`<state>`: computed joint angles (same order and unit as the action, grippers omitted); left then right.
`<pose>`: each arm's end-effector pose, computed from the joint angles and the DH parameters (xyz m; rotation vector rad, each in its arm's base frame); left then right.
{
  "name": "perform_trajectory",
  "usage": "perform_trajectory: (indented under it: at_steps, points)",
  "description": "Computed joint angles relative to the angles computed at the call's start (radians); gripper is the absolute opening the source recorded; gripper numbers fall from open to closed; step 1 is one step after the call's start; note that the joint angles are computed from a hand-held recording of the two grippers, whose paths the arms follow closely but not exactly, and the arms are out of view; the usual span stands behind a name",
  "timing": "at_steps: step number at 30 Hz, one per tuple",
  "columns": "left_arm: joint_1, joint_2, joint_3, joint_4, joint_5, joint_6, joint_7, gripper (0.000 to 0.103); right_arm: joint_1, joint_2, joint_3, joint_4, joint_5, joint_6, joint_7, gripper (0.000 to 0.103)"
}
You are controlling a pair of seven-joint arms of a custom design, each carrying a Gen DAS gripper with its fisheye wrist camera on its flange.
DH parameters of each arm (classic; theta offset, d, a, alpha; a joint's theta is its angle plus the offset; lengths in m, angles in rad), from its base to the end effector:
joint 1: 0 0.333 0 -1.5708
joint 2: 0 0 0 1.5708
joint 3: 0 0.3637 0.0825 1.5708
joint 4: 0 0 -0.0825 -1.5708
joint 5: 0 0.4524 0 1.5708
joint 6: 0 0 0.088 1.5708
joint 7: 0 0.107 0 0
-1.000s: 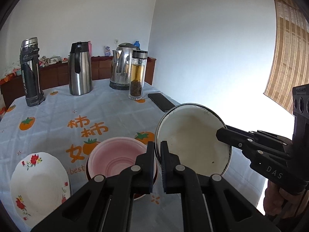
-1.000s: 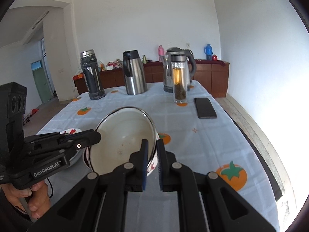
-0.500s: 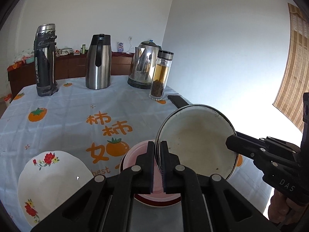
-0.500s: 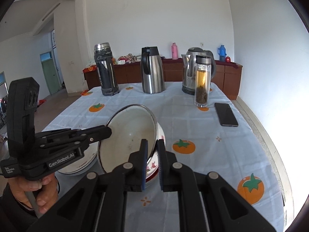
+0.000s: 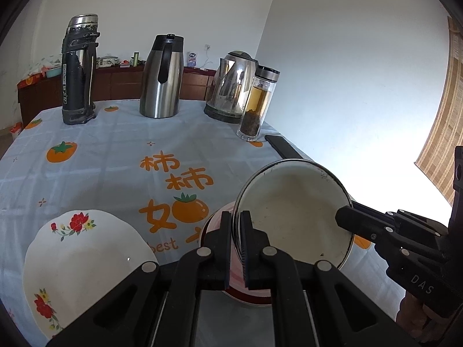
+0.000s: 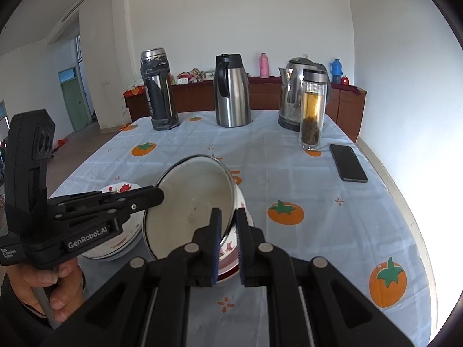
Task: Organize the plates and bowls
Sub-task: 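Carry the tilted enamel bowl over the pink bowl, then lower the enamel bowl into the pink bowl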
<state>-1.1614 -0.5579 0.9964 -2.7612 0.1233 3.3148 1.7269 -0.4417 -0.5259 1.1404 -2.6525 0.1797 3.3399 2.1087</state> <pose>0.4484 -0.0862 0.4103 -1.4979 2.0517 -1.2757 0.3803 0.3162 0.4257 -1.6664 1.4346 -0.6829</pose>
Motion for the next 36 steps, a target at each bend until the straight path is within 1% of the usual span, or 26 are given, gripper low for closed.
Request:
perform_trajectory:
  at_steps: [5, 8, 12, 16, 22, 26, 30, 36]
  points:
    - [0.007, -0.006, -0.002, -0.001, -0.001, -0.003, -0.003, 0.007, -0.026, 0.019, 0.016, 0.017, -0.017, -0.024, 0.005, 0.010]
    - [0.004, -0.013, 0.004, 0.000, -0.002, -0.008, 0.001, 0.007, -0.022, 0.051, 0.001, 0.023, -0.033, -0.026, 0.005, 0.010]
    - [-0.019, -0.021, 0.025, 0.011, -0.024, -0.035, 0.018, 0.007, -0.026, 0.055, 0.002, 0.028, -0.043, -0.039, 0.010, 0.010]
    - [-0.051, -0.037, 0.054, 0.023, -0.070, -0.069, 0.056, 0.007, -0.040, 0.060, 0.009, 0.035, -0.062, -0.055, 0.023, 0.010]
    - [-0.058, -0.048, 0.046, 0.024, -0.138, -0.085, 0.113, 0.007, -0.056, 0.075, 0.012, 0.042, -0.089, -0.067, 0.042, 0.010]
    - [-0.073, -0.062, 0.056, 0.031, -0.184, -0.109, 0.149, 0.007, -0.070, 0.074, 0.016, 0.050, -0.114, -0.085, 0.054, 0.011]
    - [-0.071, -0.061, 0.048, 0.032, -0.219, -0.111, 0.179, 0.007, -0.086, 0.078, 0.021, 0.063, -0.149, -0.106, 0.067, 0.011]
    - [-0.071, -0.062, 0.039, 0.038, -0.263, -0.134, 0.215, 0.007, -0.103, 0.083, 0.020, 0.076, -0.196, -0.125, 0.095, 0.011]
